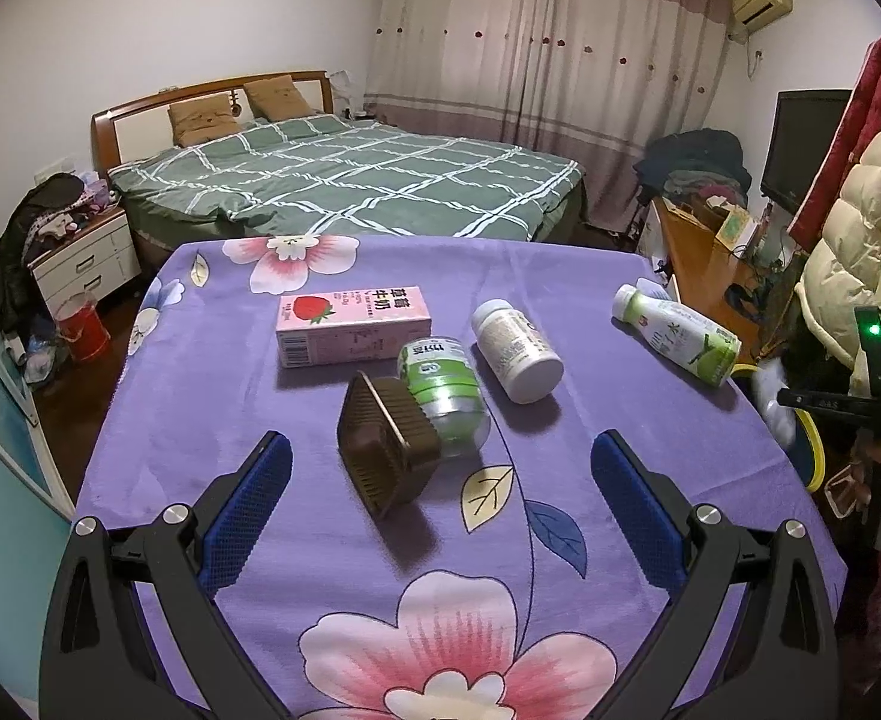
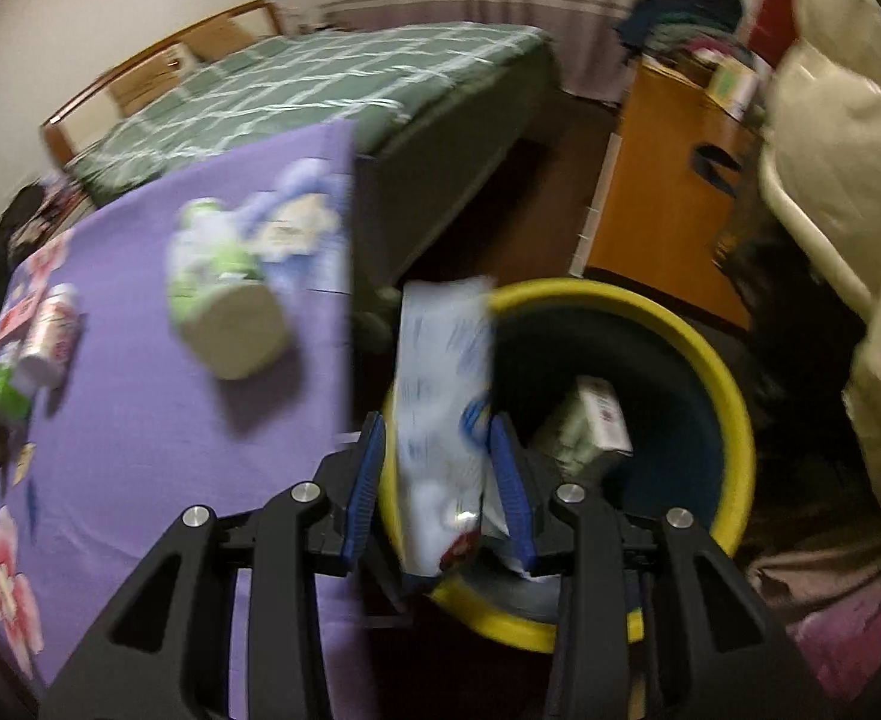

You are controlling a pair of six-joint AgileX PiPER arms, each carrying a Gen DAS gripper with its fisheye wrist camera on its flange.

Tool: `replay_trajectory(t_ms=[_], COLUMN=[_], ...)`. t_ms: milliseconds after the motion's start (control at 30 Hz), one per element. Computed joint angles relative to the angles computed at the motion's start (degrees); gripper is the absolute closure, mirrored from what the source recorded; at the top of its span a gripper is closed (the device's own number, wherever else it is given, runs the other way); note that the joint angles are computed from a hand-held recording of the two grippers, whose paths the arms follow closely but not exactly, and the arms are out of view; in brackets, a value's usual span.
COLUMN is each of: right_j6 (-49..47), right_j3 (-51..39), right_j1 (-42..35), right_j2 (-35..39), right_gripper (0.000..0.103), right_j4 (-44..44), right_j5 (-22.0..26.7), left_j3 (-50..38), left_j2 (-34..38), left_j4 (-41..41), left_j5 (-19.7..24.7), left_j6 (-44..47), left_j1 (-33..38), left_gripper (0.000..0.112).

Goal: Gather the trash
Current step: 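Carry the tube over the bin and open the right gripper, then grasp the brown plastic tray by its rim with the left gripper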

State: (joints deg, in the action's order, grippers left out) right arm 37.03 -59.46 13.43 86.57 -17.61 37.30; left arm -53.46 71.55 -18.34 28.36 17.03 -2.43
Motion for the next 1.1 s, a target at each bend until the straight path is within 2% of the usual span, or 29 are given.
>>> replay_trajectory(t_ms=[233,600,667,733,800,967,1100], right_j6=[-2.7,-0.1,0.0,-0.2,-0.5,-0.9,-1.2], right_j3=[4.2,4.4,4.2,3.9,3.5,3.2,3.0], right_j1=[-6.4,-3.1,-2.6,-2.3,-2.2,-2.0,-1.8], right_j2=[-0.2,-2.4,-2.4,-2.4,-2.1,-1.4,-1.1], right_gripper=[0.069,0.069,0.069,0.069,0.069,0.069,0.069], right_j4=[2.5,0.2,0.2,0.3,0.6,0.9,1.2], right_j5=[-3.0,-2.4,-2.2,-2.3,-2.1,-2.1,-2.2], left_j3=[-0.6,-1.7,-2.3,-3.3,-3.9,-4.4,-5.4], left_j2=[1.2,6.2,7.9,9.9,11.2,13.4,14.9], left_j4=[2.1,1.9,-0.4,-3.8,-6.1,-5.7,-8.9], left_j5=[0.0,-1.0,-1.0,-0.4,0.0,-0.8,-0.4], left_j6=[-2.3,-1.5,1.0,4.4,6.7,7.2,10.6], left_j1=[-1.6,-0.6,0.3,1.6,2.4,1.9,2.1], left_gripper=[0.014,0.014,0.014,0.017,0.026,0.032,0.041])
